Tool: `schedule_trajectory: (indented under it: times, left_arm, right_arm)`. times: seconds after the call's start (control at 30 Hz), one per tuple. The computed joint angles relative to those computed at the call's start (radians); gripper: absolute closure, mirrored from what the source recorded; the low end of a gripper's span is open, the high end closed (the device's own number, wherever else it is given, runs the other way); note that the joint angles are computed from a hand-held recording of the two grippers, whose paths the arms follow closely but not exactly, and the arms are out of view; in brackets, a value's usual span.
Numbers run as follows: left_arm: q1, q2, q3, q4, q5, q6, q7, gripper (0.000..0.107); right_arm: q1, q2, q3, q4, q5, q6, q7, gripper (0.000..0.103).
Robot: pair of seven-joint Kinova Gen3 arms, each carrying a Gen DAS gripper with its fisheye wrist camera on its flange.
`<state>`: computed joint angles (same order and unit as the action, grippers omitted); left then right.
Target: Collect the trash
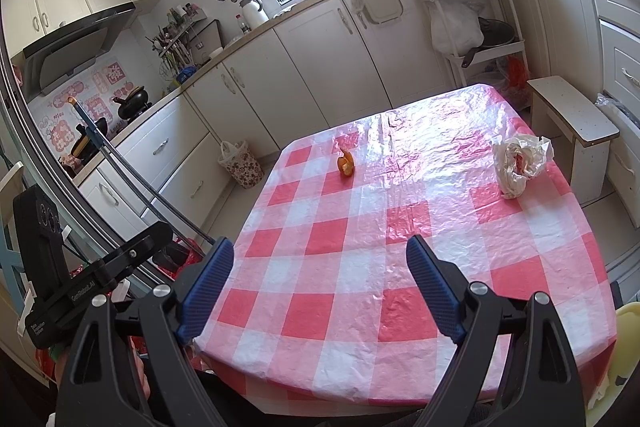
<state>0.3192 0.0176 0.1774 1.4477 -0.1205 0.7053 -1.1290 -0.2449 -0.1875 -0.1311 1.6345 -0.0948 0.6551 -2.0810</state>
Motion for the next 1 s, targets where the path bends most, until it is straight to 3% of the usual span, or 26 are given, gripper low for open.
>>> schedule_trajectory:
  times: [1.0]
  left_arm:
    - [-0.001,-0.001,-0.004,0.000,0.006,0.002,-0.003,0.012]
  right_arm:
    - [0.001,-0.002,-0.002,-0.001,0.004,0.004,-0.002,0.018]
